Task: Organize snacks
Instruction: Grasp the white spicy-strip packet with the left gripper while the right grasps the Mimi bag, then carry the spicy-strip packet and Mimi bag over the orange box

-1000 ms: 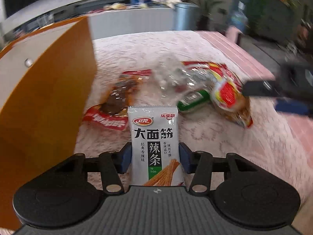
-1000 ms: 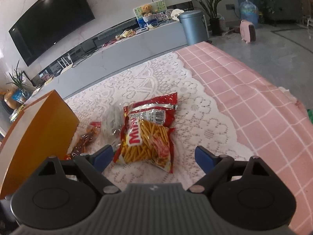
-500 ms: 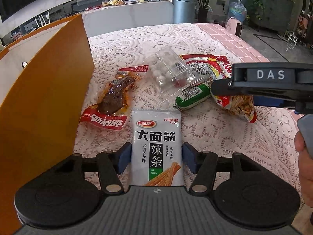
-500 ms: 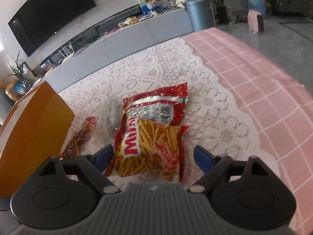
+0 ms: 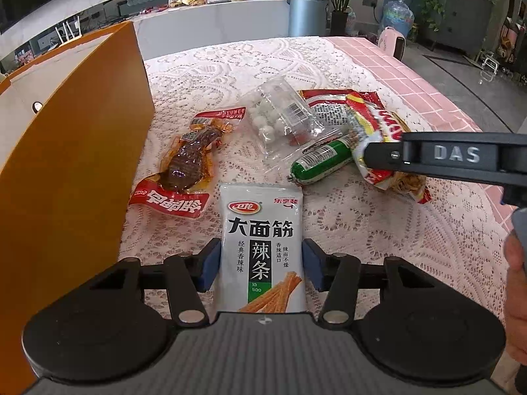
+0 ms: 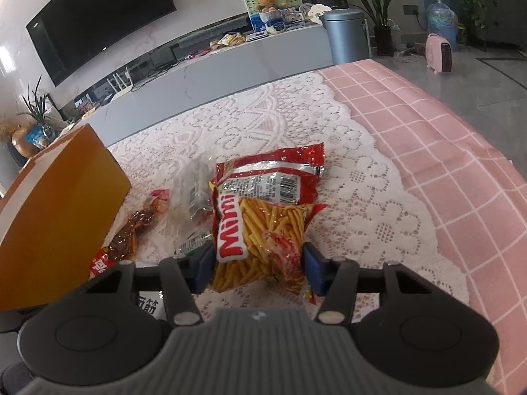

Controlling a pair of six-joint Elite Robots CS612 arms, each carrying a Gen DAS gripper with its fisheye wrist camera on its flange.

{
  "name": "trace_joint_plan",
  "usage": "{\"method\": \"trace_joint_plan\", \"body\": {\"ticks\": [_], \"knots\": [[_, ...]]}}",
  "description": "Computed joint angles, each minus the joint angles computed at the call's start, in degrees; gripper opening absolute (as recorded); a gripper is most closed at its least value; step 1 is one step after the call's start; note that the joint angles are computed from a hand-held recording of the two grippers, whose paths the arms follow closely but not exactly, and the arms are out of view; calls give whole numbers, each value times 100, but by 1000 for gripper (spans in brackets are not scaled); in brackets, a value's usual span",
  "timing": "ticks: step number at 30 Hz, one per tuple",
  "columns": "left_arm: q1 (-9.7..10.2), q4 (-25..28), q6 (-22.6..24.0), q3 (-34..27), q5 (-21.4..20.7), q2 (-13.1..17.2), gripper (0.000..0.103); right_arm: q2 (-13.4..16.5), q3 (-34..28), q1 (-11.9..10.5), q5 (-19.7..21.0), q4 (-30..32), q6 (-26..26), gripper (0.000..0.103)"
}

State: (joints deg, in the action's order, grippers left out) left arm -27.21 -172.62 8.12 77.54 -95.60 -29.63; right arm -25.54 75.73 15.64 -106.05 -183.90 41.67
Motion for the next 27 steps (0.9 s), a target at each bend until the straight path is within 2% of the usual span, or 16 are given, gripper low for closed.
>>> {"method": "trace_joint_plan", "body": {"ticks": [6,8,14,18,22,27], "knots": [[-16,104,19,12,63,-28,64,-175,298,-2,9,-79,432,51],[-10,108,34,25,23,-37,59,-231,398,11,-14,-113,557,51],[9,37,-2,75,-12,-54,56,-369,611,27,38,-8,960,51],[27,69,-102,145,-51,-115,55,-442,750,2,261,-74,1213,51],[48,-68,-71,287,-197,-214,55,-515,848,46,305,-145,1199,51],[83,-161,-81,438,-395,-344,55,-644,855,159,163,380,1044,51]]}}
